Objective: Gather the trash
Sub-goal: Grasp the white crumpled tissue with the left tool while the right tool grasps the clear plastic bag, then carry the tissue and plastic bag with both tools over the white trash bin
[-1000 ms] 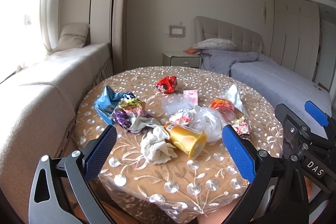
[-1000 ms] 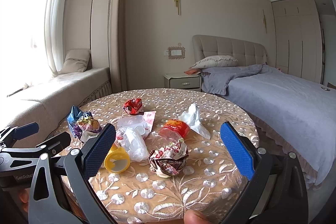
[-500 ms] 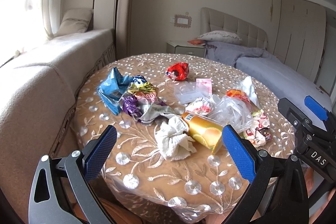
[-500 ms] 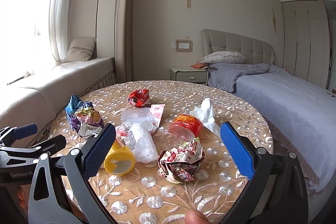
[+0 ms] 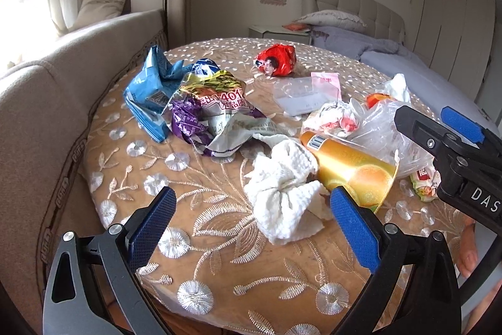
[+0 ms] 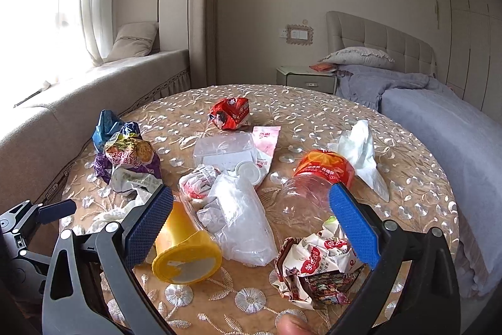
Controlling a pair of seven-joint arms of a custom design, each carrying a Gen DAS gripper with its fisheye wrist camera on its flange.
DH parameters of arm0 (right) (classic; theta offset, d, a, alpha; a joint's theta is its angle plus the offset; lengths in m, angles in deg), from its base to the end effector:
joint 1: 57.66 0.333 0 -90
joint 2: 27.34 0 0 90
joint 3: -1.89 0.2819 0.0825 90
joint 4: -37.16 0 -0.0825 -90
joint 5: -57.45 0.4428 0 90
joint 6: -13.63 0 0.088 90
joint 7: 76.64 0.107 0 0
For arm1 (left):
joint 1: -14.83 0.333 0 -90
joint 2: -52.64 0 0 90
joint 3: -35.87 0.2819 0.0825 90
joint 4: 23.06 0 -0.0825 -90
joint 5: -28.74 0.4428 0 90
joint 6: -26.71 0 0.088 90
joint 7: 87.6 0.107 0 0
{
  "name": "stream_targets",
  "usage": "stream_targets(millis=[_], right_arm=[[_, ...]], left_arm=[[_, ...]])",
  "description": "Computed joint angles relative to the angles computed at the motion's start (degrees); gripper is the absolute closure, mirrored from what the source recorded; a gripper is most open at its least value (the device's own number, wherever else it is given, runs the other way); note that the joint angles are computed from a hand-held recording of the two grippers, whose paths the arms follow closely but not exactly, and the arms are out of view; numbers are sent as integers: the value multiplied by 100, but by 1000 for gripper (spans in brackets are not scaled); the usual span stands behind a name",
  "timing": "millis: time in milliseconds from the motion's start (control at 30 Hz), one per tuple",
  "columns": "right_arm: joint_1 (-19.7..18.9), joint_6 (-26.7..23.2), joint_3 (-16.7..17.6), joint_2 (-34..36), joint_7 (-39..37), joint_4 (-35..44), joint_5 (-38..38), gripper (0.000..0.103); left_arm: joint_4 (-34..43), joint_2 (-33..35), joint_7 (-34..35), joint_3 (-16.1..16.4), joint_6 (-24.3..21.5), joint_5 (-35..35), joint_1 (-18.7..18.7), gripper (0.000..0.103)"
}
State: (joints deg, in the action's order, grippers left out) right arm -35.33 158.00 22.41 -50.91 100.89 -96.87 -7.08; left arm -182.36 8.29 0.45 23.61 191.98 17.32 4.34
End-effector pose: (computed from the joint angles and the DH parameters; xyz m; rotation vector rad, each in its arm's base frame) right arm 0.3870 0.3797 0.4869 -1.5753 1.5355 -0.9754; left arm 0.4101 -0.1539 0.4737 -1.5659 1.9211 -0.9472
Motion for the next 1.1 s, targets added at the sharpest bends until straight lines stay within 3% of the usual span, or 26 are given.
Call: stream_targets(millis=[67, 100, 133, 200, 267, 367, 467, 600, 700, 900, 1100], right_arm=[[49, 75, -78, 195, -329, 121, 155, 34], [88, 91, -126, 292, -520, 177, 288, 41], [144, 118, -199, 393, -774, 229, 494, 54], [219, 283, -328, 495, -1112, 242, 844, 72], [188, 269, -303, 436, -1050, 207, 876, 82], [91, 487, -290, 179, -744, 30, 843, 84], [-108, 712, -140, -341, -290, -230, 551, 84], [-305, 580, 156, -1048, 26, -477, 274, 84], [-336, 452, 301, -1640, 94, -783, 305, 84], [-146, -105, 533, -2824, -54, -1510, 797, 84], [376, -881, 605, -4100, -320, -2390, 1463, 84]], left_arm=[[104, 173, 75, 43, -89, 17, -23, 33], [143, 264, 205, 187, -115, -50, -150, 45], [171, 327, 408, 398, -154, -169, -343, 50], [190, 398, 674, 554, -139, -364, -540, 68], [161, 400, 788, 485, -34, -438, -551, 77], [106, 291, 755, 300, 61, -437, -431, 81], [-30, -84, 791, 318, 115, -475, -452, 82], [-221, -737, 592, 41, 144, -344, -263, 82], [-348, -1166, 508, -57, 138, -245, -326, 82], [-431, -1389, 592, 6, 182, -254, -958, 82], [-474, -1148, 1144, 391, 437, -547, -2149, 82]])
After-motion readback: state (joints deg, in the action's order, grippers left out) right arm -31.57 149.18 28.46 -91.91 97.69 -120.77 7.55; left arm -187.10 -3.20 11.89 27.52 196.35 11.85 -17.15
